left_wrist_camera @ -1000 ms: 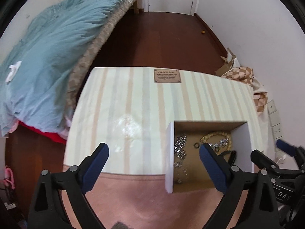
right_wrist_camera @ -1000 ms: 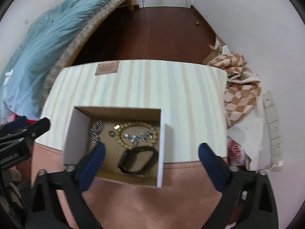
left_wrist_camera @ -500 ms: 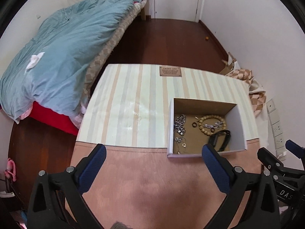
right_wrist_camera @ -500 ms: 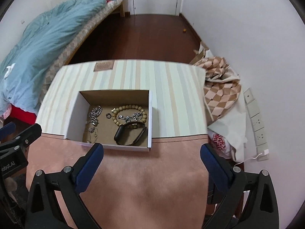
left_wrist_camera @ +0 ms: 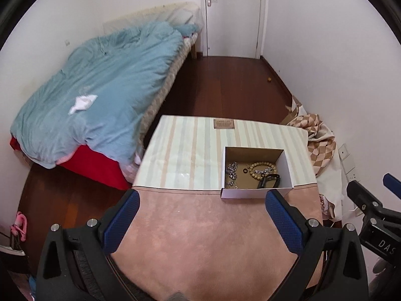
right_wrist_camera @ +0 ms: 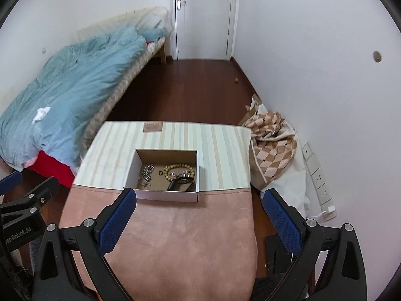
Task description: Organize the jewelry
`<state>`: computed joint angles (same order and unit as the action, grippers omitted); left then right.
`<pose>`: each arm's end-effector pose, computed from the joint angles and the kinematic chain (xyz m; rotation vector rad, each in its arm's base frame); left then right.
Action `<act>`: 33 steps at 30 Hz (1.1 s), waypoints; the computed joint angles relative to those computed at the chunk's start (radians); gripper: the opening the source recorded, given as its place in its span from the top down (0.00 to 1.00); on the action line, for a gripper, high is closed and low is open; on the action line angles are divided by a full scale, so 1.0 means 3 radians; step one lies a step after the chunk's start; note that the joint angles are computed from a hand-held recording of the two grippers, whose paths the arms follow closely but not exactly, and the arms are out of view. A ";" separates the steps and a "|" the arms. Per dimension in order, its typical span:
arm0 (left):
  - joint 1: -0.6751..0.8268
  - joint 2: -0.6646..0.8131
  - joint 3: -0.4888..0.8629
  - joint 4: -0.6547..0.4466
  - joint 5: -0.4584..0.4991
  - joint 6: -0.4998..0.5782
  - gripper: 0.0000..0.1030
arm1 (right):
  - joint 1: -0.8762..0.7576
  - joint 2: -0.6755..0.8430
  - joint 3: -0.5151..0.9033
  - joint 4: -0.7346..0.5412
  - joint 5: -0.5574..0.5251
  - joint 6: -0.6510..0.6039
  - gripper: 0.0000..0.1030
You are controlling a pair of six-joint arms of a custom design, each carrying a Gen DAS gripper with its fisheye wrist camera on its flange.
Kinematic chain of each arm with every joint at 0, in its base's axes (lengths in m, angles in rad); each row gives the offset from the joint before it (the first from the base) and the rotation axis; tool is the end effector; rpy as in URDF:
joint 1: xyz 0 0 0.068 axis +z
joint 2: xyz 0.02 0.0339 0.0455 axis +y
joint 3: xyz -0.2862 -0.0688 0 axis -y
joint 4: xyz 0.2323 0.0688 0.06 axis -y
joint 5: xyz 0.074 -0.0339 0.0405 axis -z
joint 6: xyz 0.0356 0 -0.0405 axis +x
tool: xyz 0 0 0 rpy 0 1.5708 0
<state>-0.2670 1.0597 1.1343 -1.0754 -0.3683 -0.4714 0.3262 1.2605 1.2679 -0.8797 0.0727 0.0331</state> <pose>0.1626 -0.0312 0.3500 -0.3874 2.4515 0.1685 0.2233 0.0728 0.3639 -0.3245 2.4196 0.0715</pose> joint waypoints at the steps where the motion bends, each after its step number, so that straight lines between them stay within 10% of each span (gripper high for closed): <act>1: -0.0069 -0.0043 0.0069 -0.0093 -0.0035 -0.0059 0.01 | 0.0009 -0.0061 0.0033 -0.0056 0.0013 0.0002 0.01; 20: -0.1261 -0.0162 0.0965 -0.1308 -0.0624 -0.1065 0.01 | 0.0153 -0.0647 0.0701 -0.0929 0.0128 0.0034 0.00; 33: -0.0980 0.0018 0.0816 -0.0995 -0.0431 -0.0841 0.01 | -0.0050 -0.0469 0.0615 -0.0792 0.0048 -0.0058 0.00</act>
